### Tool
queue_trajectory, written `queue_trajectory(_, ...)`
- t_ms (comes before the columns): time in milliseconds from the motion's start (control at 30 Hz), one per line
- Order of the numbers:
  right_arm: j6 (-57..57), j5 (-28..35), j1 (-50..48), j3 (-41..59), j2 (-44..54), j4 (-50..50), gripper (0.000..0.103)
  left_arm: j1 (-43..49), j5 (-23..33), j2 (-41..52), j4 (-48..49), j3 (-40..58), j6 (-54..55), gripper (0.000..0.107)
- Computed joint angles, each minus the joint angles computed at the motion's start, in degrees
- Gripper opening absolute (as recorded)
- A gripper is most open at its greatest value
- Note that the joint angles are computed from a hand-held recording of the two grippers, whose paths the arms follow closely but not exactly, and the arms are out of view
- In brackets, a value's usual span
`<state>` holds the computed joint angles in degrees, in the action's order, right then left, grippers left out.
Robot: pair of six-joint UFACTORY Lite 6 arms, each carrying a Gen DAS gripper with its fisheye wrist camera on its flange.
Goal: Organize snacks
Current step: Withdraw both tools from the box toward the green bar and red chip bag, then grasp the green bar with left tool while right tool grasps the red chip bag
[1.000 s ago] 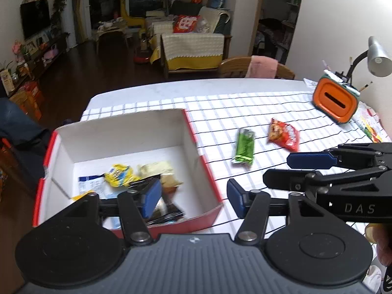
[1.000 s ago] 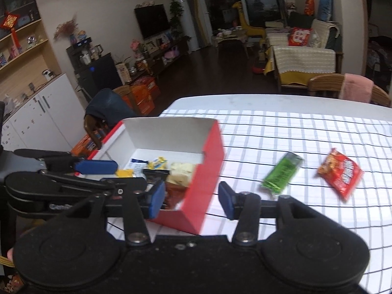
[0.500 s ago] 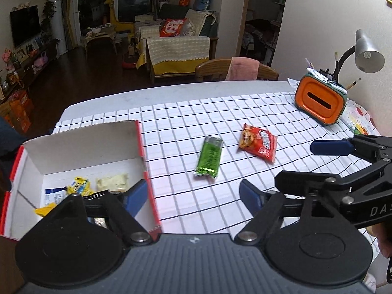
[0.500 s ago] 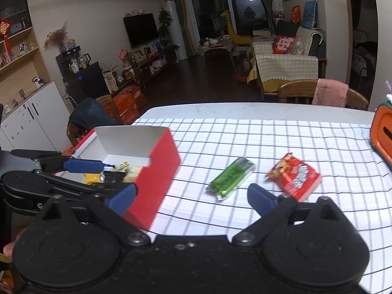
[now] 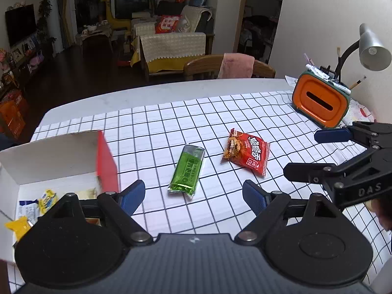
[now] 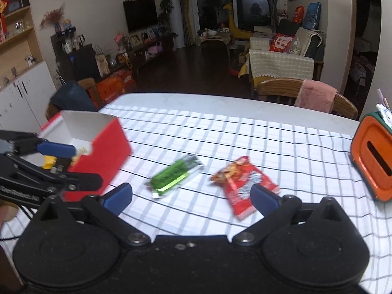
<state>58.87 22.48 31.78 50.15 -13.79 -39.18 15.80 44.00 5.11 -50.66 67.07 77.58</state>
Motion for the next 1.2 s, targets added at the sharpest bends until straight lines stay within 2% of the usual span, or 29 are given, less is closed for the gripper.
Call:
queue_trajectory(133, -14.4, -4.1, -7.3, -0.4, 3.0, 9.2, 0.103, -5.0, -4.3, 3.4, 2.3, 1.8, -3.5, 0.087)
queue_trajectory(267, -32.8, -8.4, -14.1, 0.4, 8.3, 22.7, 0.103, -9.4, -8.3, 9.0, 5.8, 4.9, -7.3, 0.087)
queue_trajectory(400, -47.1, -9.9, -18.3, 3.8, 15.6, 35.0, 0.103, -12.8, -11.9, 15.8, 10.6, 9.3, -12.5, 0.087)
queue_trajectory(500, -53.6, -11.2, -20.3, 6.8, 21.4, 39.7, 0.103, -14.4, -12.7, 21.5, 15.2, 14.0, -17.8, 0.087)
queue_trajectory(667, -72.6, -10.3, -22.8, 13.1, 30.4, 54.5, 0.103, -16.5, -13.3, 28.9, 21.8, 20.8, -24.8, 0.087)
queue_trajectory(933, -79.7, -10.2, -22.6, 21.4, 40.6, 54.3, 0.103, -18.7, -12.6, 38.6, 30.0, 30.0, -33.2, 0.087)
queue_trajectory(1133, -74.4, -11.0, -22.3, 26.0, 45.2, 44.7, 0.103, -19.9, -13.4, 43.0, 34.7, 34.2, -37.7, 0.087)
queue_trajectory(1200, -76.3, -10.9, -22.5, 27.3, 46.3, 44.7, 0.103, -20.1, -12.9, 44.2, 35.0, 35.8, -38.1, 0.087)
